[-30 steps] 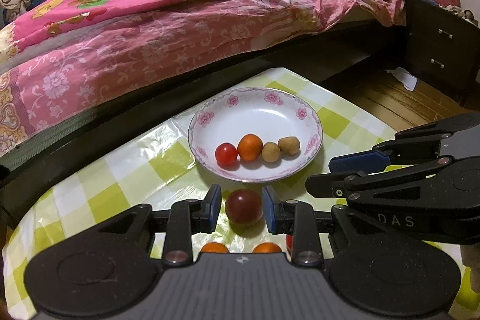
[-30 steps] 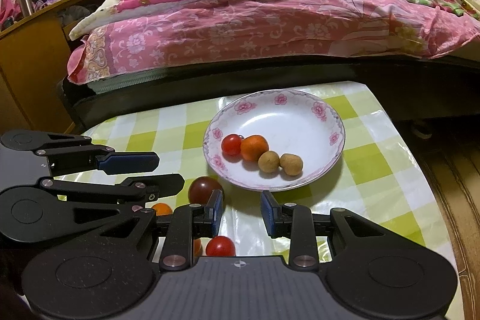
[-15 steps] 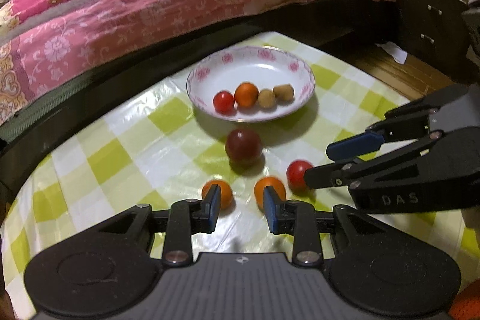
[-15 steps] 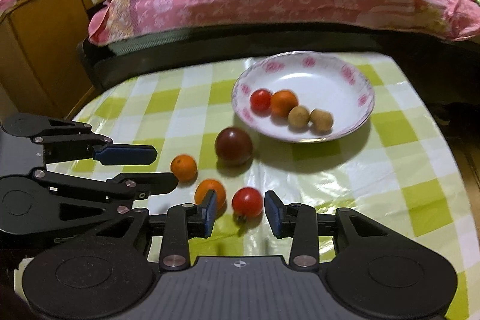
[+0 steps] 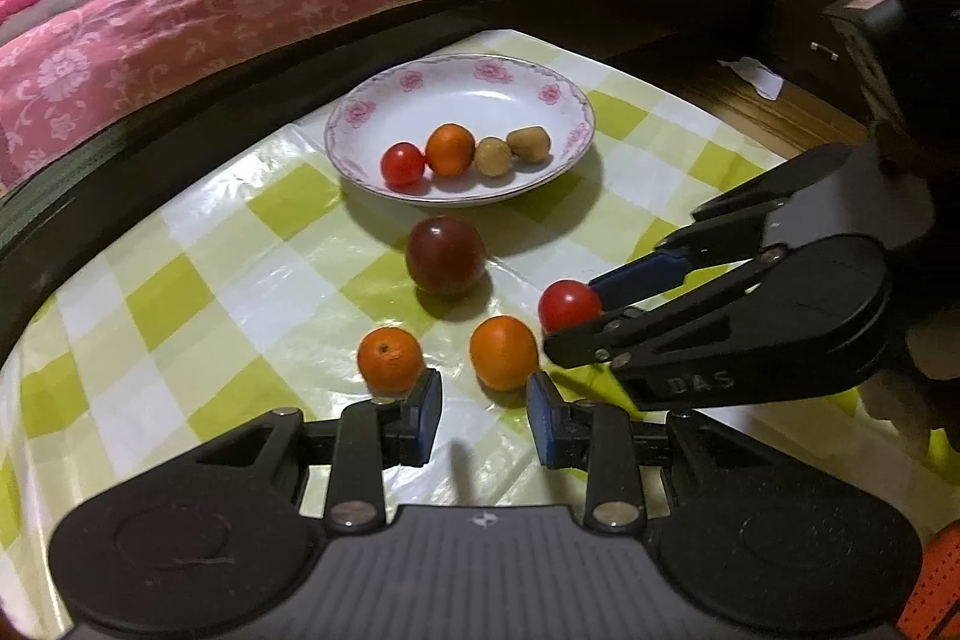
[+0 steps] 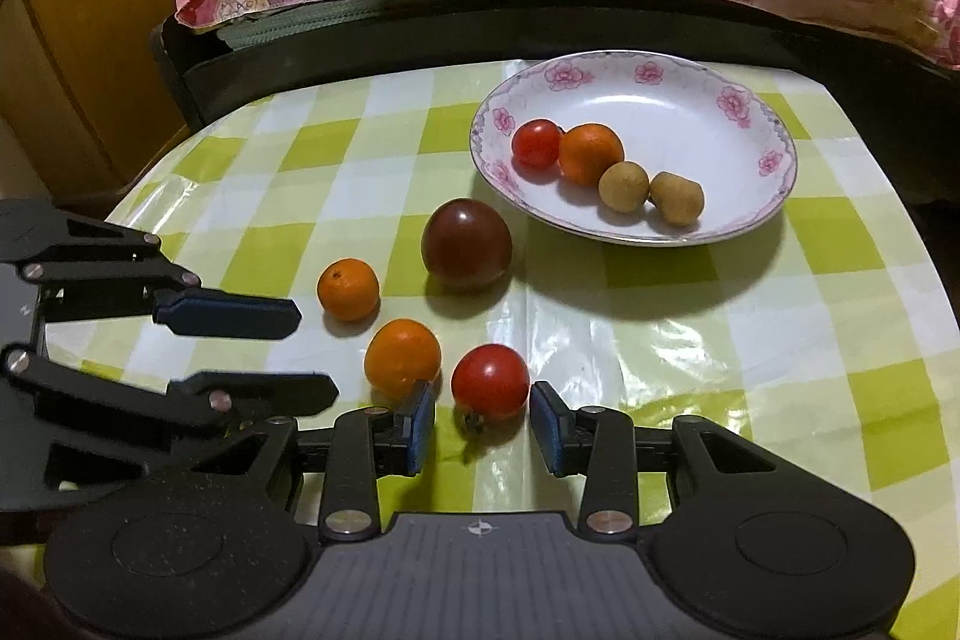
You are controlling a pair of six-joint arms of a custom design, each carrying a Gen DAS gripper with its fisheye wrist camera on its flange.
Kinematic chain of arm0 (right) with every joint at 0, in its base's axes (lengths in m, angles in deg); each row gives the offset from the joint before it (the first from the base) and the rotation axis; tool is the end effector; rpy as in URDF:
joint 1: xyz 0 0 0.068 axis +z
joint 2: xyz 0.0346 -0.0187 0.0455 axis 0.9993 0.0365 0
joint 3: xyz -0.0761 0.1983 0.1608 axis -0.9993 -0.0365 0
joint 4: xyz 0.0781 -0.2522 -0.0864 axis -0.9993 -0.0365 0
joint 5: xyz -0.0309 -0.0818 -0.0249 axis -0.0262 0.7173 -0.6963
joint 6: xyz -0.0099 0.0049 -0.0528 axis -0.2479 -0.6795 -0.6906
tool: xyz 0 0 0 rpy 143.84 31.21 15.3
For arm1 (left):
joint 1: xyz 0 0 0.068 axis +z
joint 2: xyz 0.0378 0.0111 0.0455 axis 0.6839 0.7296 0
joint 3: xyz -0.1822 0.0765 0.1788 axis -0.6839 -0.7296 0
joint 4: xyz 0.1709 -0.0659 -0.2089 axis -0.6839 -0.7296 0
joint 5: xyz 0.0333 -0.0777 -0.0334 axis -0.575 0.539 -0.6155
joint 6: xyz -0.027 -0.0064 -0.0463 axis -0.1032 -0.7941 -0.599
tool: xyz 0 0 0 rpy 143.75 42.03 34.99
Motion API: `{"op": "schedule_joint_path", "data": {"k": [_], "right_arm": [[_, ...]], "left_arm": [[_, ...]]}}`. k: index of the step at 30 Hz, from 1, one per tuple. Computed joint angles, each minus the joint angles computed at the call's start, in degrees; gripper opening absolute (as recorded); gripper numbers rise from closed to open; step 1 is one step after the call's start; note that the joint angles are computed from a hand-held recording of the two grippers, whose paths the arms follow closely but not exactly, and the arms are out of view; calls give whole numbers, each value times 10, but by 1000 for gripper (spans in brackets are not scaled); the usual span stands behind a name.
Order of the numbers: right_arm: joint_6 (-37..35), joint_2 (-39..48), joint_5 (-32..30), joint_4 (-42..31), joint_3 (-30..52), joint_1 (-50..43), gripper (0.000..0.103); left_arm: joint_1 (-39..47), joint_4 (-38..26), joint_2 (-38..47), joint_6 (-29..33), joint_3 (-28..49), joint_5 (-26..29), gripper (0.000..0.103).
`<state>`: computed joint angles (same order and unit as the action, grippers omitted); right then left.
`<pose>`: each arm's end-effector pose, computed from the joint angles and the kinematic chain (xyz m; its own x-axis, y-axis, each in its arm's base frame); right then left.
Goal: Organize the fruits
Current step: 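Move the left tool onto a tangerine while the right tool reaches a red tomato, then close the left tool on the tangerine while the right tool grasps the red tomato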
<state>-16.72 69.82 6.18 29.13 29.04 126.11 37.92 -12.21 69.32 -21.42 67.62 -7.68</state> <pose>0.2405 0.1724 0.0354 -0.7676 0.2038 -0.6077 0.1511 0.9789 0.1375 0.3245 -0.0490 0.0412 -0.3317 0.6916 -0.6416 0.8971 0.4416 0.0122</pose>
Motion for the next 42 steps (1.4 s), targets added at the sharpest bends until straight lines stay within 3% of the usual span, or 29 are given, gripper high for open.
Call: {"op": "schedule_joint_path", "data": {"k": [3,5,24,29,42], "right_arm": [[-10,9,-13,4,4,-8,32],[-17,10,-6,-6,7,-6,24],[12,-41,-21,-9,-47,-36,25],[10,-42,-26,-6,-49,-40,25],[14,-59,-16,-8,-54,-39,25]], "left_arm": [[-10,-1,10,-2,7,-3,39],[-17,3,16,-5,9,-7,39],[-68,60,66,-55,25,-50,44],[-66,56,66,-72,30,-46,39],[-64,31,39,-88,38,-24,39]]}}
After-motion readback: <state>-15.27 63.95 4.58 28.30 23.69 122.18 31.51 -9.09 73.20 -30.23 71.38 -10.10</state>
